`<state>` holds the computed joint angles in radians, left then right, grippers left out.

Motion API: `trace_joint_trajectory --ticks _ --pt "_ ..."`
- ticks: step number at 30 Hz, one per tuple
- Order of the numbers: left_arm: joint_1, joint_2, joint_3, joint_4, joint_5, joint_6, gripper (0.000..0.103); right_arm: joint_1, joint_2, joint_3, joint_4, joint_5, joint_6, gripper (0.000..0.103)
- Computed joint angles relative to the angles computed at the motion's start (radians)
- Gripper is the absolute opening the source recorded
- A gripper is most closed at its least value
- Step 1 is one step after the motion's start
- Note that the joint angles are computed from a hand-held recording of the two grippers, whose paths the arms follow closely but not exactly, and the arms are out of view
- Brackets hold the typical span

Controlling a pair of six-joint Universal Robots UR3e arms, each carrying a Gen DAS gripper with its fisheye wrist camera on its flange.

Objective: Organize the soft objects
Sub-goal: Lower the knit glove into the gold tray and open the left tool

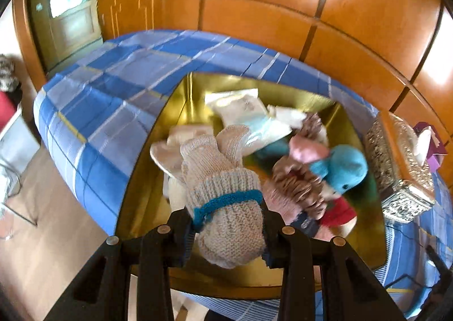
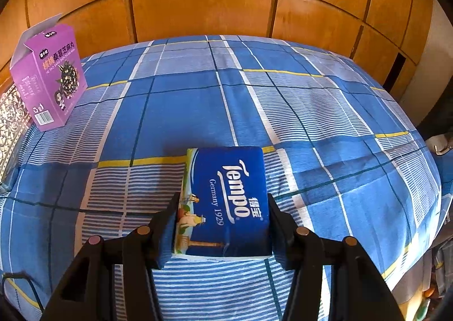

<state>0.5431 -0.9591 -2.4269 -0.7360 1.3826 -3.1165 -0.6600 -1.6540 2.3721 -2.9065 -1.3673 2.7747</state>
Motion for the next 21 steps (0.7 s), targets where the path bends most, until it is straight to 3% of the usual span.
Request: trace_joint_trajectory --ticks 10,21 --pt "-0.109 -0.128 -0.037 0.189 0.091 -0.04 0.041 0.036 0.015 -0.03 0.018 -0.052 0.022 0.053" --pt "-0.108 -0.096 -0.054 0.216 0.101 -0.031 0.05 0.052 0.02 0.001 -0.044 -0.073 0.059 0.053"
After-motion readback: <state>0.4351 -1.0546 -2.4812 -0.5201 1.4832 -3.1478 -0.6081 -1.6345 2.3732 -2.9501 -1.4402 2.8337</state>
